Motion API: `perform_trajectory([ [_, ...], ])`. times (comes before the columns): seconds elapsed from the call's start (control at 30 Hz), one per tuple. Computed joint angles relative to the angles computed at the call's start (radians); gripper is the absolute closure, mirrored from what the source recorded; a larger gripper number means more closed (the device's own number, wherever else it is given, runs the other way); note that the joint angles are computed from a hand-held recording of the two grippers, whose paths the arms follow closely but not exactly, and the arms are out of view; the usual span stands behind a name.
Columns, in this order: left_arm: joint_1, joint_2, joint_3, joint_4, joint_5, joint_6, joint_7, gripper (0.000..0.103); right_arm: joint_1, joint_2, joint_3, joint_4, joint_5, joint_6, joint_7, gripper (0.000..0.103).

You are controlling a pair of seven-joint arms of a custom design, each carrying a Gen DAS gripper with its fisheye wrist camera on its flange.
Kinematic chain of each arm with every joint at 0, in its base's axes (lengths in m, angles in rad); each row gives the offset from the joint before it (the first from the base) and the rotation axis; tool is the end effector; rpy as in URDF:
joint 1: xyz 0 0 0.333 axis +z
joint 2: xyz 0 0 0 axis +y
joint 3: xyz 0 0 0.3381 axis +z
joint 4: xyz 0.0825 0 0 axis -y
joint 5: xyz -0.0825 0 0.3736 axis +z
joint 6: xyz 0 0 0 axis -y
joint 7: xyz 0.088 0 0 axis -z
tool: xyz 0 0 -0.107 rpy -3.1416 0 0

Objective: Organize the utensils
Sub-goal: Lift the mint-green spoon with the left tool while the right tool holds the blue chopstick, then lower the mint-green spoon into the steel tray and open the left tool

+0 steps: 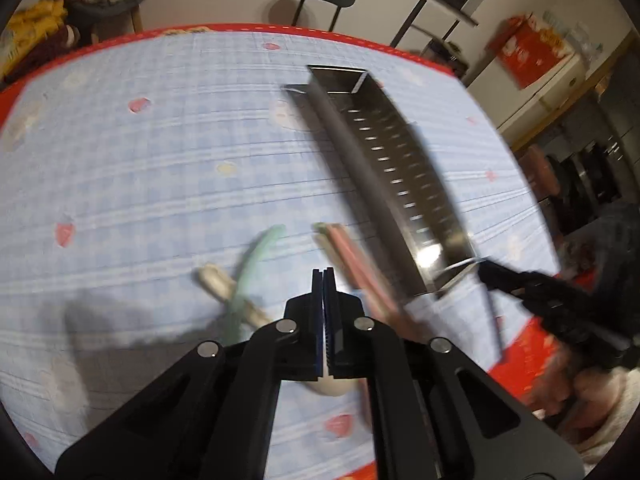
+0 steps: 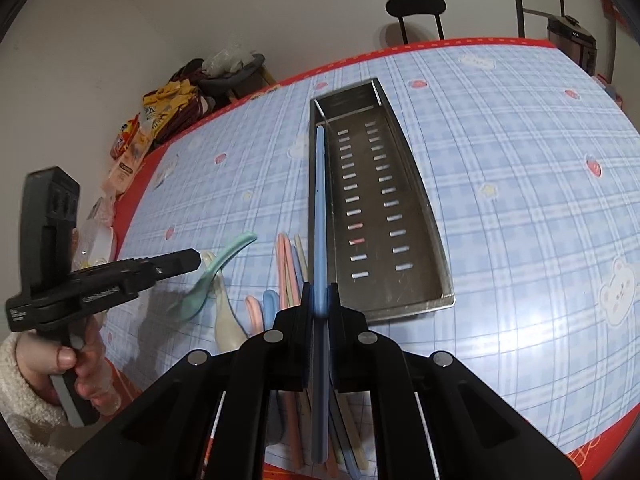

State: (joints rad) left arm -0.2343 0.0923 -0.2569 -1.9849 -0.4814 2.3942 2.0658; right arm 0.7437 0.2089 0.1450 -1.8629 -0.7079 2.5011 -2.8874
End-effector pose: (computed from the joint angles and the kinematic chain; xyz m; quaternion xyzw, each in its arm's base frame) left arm 0.5266 -0.2813 0.4814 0.4184 -0.8729 0.2490 0.0319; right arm 0.4061 0.4967 0.4789 -0.4987 0.8050 -0.0987 0.3057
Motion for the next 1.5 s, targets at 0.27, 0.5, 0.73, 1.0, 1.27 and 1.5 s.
perform_trajectory([
  [0.27, 0.056, 0.026, 0.028, 0.001, 0.058, -0.034, 0.102, 0.071, 0.003, 0.001, 0.005, -0.013, 0.007, 0.023, 0.02, 0.096],
  [0.5, 0.034, 0.032, 0.012, -0.03, 0.124, 0.005, 0.186, 0.072, 0.012, 0.023, -0.001, 0.006, 0.028, 0.027, 0.008, 0.096],
  [0.73, 0.025, 0.088, 0.003, 0.024, 0.169, -0.035, 0.166, 0.076, 0.025, 0.019, -0.003, 0.014, 0.037, -0.001, -0.007, 0.096],
  [1.0, 0.021, 0.132, -0.006, 0.059, 0.197, -0.027, 0.126, 0.079, 0.022, 0.014, 0.005, 0.0, 0.053, -0.006, 0.004, 0.096],
  [1.27, 0.054, 0.093, -0.015, 0.057, 0.083, -0.07, 0.145, 0.093, 0.023, 0.007, 0.001, 0.004, 0.036, -0.014, 0.007, 0.096],
  [1.5, 0.064, 0.071, -0.004, 0.072, -0.042, -0.122, 0.105, 0.093, 0.015, -0.001, 0.003, -0.015, 0.024, 0.002, 0.041, 0.096],
])
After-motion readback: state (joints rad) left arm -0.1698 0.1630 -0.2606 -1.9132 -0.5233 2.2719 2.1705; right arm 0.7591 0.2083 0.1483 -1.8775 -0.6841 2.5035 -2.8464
